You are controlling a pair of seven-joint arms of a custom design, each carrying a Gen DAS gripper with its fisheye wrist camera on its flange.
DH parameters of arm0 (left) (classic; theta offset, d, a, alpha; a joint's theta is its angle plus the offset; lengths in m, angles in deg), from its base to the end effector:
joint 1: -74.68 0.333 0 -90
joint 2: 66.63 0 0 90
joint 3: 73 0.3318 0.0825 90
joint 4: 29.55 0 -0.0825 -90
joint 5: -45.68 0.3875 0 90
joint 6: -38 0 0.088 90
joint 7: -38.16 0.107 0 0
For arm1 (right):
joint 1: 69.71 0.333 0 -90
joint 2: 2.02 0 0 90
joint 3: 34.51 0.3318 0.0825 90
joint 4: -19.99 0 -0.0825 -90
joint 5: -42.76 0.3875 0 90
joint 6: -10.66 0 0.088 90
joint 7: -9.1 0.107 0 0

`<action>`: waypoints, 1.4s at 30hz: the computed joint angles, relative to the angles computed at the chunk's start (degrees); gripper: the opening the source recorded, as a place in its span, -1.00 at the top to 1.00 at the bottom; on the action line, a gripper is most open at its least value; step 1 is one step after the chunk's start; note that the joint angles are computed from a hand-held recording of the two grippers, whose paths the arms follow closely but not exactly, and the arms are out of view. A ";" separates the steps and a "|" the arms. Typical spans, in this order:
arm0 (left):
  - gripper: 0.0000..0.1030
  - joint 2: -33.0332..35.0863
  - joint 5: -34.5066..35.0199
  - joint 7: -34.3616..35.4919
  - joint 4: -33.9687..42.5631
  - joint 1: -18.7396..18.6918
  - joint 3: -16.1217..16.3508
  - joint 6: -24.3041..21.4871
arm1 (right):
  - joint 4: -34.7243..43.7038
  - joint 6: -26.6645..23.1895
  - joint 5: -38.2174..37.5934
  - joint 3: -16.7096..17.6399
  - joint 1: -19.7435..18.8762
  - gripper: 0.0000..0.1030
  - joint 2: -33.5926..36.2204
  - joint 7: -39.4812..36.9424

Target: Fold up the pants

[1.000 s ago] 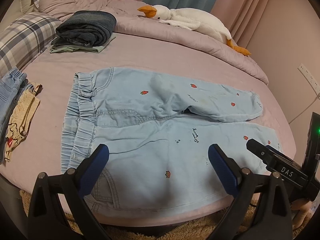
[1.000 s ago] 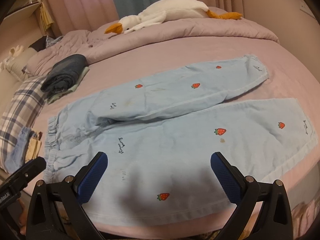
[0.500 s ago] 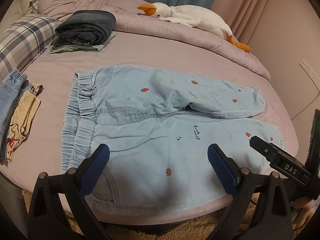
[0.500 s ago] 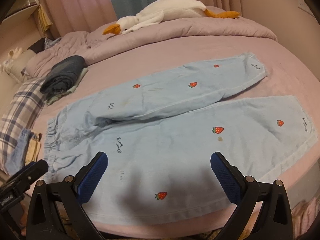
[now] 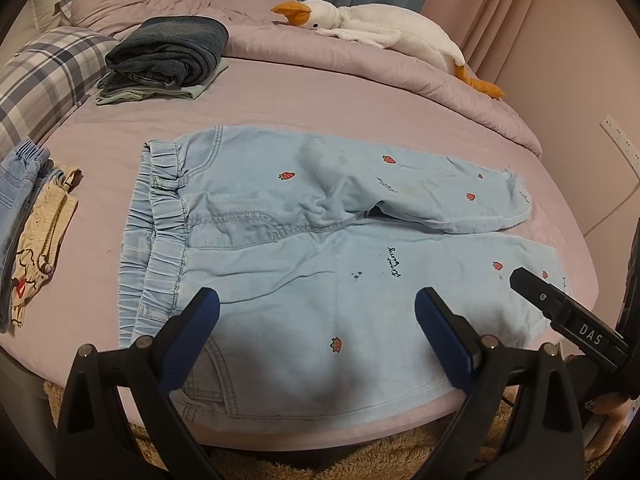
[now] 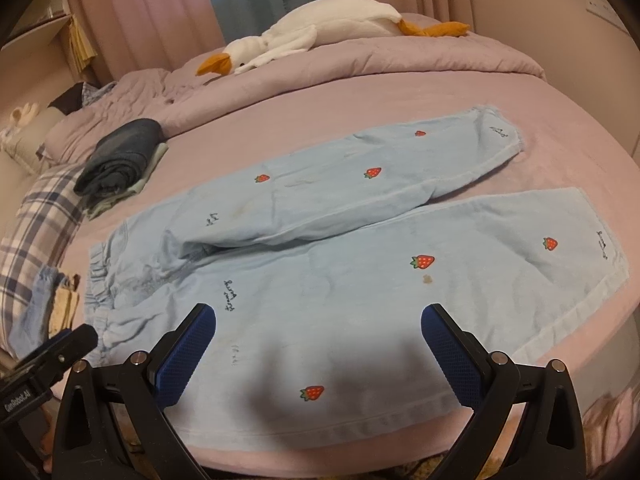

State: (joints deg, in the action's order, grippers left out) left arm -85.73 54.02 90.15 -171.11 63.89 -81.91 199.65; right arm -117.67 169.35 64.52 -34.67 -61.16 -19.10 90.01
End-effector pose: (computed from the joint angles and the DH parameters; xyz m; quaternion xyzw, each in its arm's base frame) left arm 0.4450 -0.1720 0.5050 -0.7250 0.6001 -0.2984 0.1591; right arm 0.4878 0.0557 0.5157 -0.6633 0.6650 -0.1418 0.3125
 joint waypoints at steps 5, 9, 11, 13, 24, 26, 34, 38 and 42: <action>-0.89 0.47 -0.16 0.29 0.51 -0.15 0.01 -0.49 | -0.08 -0.10 -0.03 -0.26 -0.40 -1.00 -0.08 0.37; -0.85 0.58 -0.08 -0.27 0.59 0.03 -0.16 -0.15 | -0.07 -0.27 -0.45 -0.33 -1.13 -1.00 0.06 1.35; -0.81 0.90 -0.25 -0.12 0.90 -0.14 -0.08 -0.51 | -0.15 -0.26 -0.68 -0.37 -1.52 -1.00 0.06 1.91; -0.78 1.39 -0.45 0.26 1.35 -0.35 -0.01 -1.10 | -0.22 -0.21 -0.97 -0.38 -1.94 -1.00 0.14 2.61; -0.78 3.39 -3.93 4.43 3.08 -1.63 1.05 -0.77 | -0.90 0.14 -5.03 0.07 -4.65 -1.00 -0.35 8.24; -0.78 3.85 -4.22 4.96 3.70 -1.54 0.97 -0.62 | -0.98 0.30 -5.06 -0.16 -4.75 -1.00 -0.32 8.51; -0.78 5.17 -6.80 7.43 5.42 -1.82 1.55 -0.46 | -1.55 0.86 -6.27 -0.46 -6.31 -0.99 -0.53 10.76; -0.78 5.83 -8.40 8.98 6.02 -1.97 1.65 -0.62 | -1.76 1.10 -6.75 -0.51 -6.96 -0.99 -0.75 11.74; -0.77 6.47 -9.19 9.82 6.53 -1.88 1.42 -0.68 | -2.06 1.38 -7.63 -0.43 -7.60 -0.99 -0.87 12.55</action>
State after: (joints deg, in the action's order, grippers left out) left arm -79.27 44.82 99.97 -164.58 62.01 -80.49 198.97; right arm -119.73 170.72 56.89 -35.09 -68.77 -19.97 102.56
